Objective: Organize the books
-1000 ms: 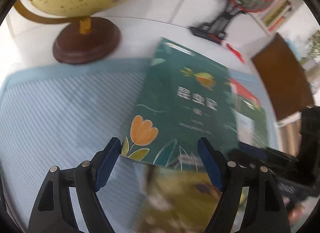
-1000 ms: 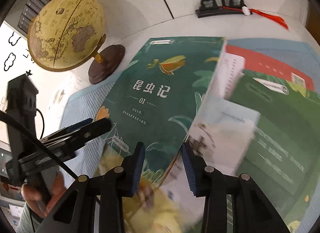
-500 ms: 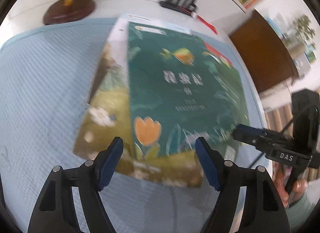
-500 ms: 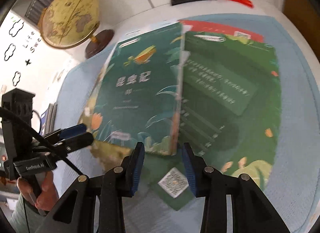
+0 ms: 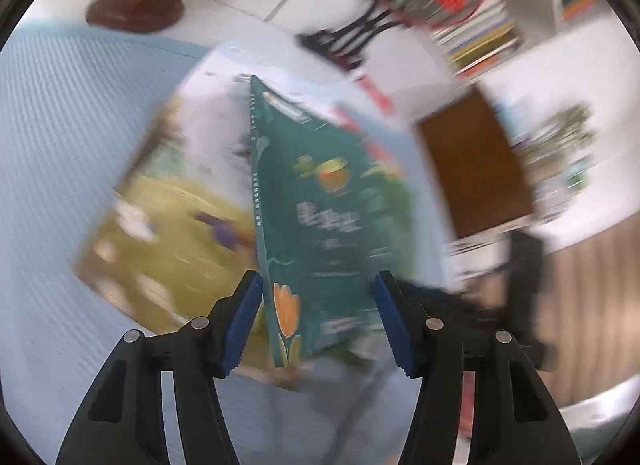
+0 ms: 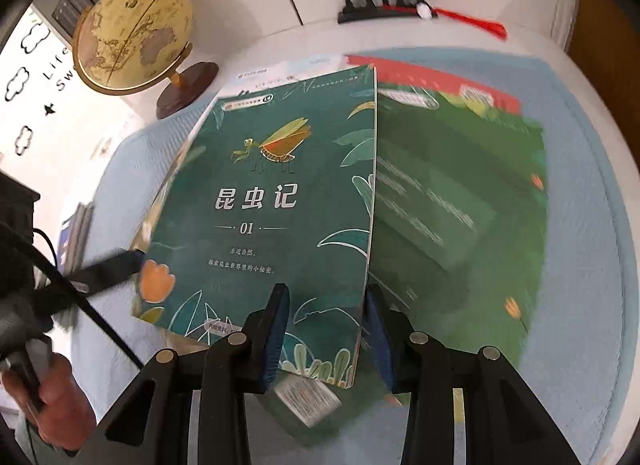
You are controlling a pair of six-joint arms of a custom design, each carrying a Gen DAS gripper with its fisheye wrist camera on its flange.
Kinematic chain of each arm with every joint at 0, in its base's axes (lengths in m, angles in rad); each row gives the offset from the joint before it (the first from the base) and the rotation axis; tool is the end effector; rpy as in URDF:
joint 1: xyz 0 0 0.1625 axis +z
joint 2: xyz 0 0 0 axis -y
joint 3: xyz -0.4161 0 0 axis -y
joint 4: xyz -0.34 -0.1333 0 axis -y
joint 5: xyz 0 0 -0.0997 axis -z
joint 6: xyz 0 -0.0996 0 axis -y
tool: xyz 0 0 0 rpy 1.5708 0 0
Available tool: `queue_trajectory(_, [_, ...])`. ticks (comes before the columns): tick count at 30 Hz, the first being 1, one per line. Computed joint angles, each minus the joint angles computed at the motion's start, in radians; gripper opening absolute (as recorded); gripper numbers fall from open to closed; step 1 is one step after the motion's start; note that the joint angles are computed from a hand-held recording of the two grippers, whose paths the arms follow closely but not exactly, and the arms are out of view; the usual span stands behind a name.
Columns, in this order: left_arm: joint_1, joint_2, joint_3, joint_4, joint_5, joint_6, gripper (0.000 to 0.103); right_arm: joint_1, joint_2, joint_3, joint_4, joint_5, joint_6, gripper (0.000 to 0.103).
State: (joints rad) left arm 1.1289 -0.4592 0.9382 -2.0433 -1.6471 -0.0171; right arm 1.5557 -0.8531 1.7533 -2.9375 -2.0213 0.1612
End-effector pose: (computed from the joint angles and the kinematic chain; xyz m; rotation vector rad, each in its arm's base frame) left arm -0.2173 -0.7532 0.0903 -0.6465 -2.9997 -0.0363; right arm 0.0806 -0.6156 0.1743 -0.3771 -2.6276 0.6724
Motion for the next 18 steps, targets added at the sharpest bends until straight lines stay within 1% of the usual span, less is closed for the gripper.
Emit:
queue_trajectory(1, [0.006,-0.001,0.008,-0.007,-0.031,-0.012,0.055,-0.024,-0.024,0.034,-0.010,0.047,0.009,0.039])
queue_trajectory(2, [0.013,0.001,0.016,-0.016,-0.050,-0.035,0.055,-0.039,-0.043,0.068,-0.044,0.083,0.010,0.039])
queue_trajectory(3, [0.018,0.005,0.024,-0.031,-0.053,-0.062,0.054,-0.053,-0.053,0.084,-0.064,0.109,0.011,0.039])
queue_trajectory(4, [0.021,0.011,0.034,-0.052,-0.036,-0.093,0.048,-0.062,-0.059,0.090,-0.070,0.120,0.015,0.039])
queue_trajectory(6, [0.020,0.015,0.054,-0.083,-0.009,-0.128,0.041,-0.063,-0.060,0.084,-0.071,0.101,0.009,0.039])
queue_trajectory(10, [0.025,0.023,0.069,-0.139,-0.032,-0.167,0.037,-0.050,-0.060,0.086,-0.073,0.049,-0.014,0.040])
queue_trajectory(12, [0.038,0.028,0.062,-0.158,-0.090,-0.196,0.035,-0.054,-0.063,0.095,-0.085,0.052,-0.018,0.040])
queue_trajectory(13, [0.049,0.032,0.062,-0.180,-0.141,-0.222,0.034,-0.061,-0.068,0.103,-0.095,0.061,-0.018,0.040])
queue_trajectory(15, [0.060,0.036,0.071,-0.218,-0.212,-0.265,0.034,-0.073,-0.081,0.120,-0.108,0.086,-0.019,0.040])
queue_trajectory(17, [0.065,0.046,0.066,-0.241,-0.239,-0.297,0.034,-0.086,-0.094,0.134,-0.116,0.117,-0.018,0.040])
queue_trajectory(18, [0.062,0.050,0.059,-0.238,-0.236,-0.302,0.033,-0.091,-0.097,0.136,-0.118,0.128,-0.018,0.040])
